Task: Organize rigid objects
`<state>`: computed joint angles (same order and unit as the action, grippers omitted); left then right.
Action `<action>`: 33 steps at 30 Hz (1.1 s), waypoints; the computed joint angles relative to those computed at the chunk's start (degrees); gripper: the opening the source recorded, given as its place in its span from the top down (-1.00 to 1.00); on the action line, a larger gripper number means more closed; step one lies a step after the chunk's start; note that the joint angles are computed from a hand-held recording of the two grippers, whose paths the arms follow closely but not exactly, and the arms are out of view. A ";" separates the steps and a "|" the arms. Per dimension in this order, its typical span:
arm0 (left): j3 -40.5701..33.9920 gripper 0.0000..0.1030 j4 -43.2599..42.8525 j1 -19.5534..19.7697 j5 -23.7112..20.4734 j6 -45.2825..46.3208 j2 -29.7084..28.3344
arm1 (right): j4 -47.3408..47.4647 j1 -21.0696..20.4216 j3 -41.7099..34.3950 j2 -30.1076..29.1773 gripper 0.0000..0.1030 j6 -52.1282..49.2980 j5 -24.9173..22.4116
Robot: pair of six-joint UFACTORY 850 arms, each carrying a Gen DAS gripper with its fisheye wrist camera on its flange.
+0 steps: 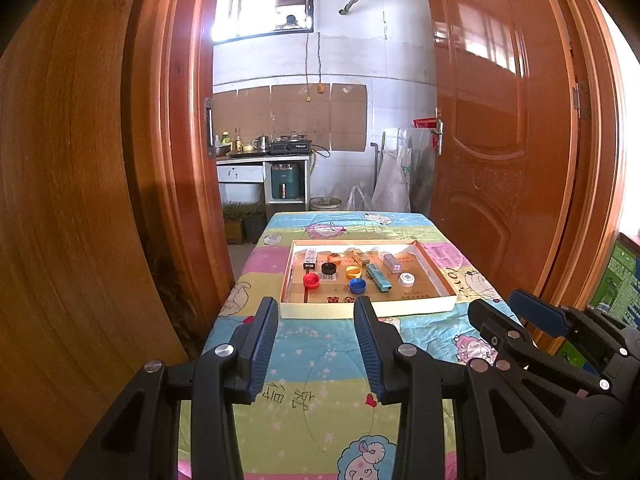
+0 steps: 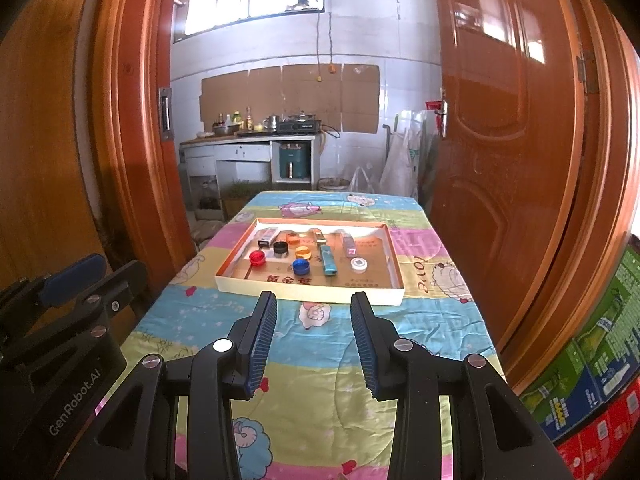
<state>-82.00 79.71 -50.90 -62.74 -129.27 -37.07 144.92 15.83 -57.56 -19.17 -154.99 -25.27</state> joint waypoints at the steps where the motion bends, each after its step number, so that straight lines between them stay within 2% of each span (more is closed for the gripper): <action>1: -0.01 0.24 0.01 0.00 -0.01 0.00 -0.02 | 0.05 0.03 0.04 0.04 0.23 -0.05 0.01; 33: 0.04 0.24 -0.20 -0.25 0.02 -0.13 -0.03 | 0.91 0.47 0.54 0.28 0.23 -0.85 -0.04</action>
<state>-81.96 79.51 -51.15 -62.72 -129.40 -37.09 145.82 16.30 -57.02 -18.88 -155.83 -25.31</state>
